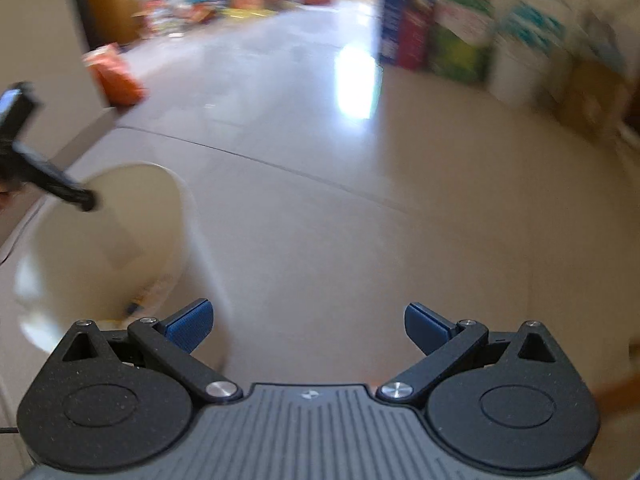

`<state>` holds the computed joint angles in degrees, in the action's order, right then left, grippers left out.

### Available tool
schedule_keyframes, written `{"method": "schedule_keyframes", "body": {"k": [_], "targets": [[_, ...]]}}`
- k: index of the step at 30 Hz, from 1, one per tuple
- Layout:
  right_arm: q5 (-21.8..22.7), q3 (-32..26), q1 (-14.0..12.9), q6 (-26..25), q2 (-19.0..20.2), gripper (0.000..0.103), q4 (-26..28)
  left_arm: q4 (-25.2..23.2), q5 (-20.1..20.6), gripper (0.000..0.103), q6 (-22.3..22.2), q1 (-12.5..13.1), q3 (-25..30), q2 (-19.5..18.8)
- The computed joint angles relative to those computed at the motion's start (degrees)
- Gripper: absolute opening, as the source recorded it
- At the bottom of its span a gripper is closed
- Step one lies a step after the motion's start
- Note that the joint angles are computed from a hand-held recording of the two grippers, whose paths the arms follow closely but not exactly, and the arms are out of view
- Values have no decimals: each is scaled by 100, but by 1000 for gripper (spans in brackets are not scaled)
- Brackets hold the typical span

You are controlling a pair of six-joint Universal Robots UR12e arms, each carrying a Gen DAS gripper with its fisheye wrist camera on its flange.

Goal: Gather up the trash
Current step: 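Grasp the white crumpled tissue with the right gripper and lift it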

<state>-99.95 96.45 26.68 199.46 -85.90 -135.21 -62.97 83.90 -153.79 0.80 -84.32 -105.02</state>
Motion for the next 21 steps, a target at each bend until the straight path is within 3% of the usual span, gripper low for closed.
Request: {"method": "schedule_keyframes", "body": {"k": [3,6,10,14,21], "targets": [[97,453,-162,707,-200,103,67,-12,-1,15,-8,0,13,-5],[575,870,-373,1215,-351,103,141,9,13,15,3,-2,5,-4],[899,1325,-570,1953,-402,102,215,18,19,15,-7,-6,-2,-2],[1564,1750,-801,2651,-380,102,6,16,29,15,-24,-13,1,-2],[1927,2062,-928,3192,-230,101,162,-13,48,15,-19,-20,27,-10]]}}
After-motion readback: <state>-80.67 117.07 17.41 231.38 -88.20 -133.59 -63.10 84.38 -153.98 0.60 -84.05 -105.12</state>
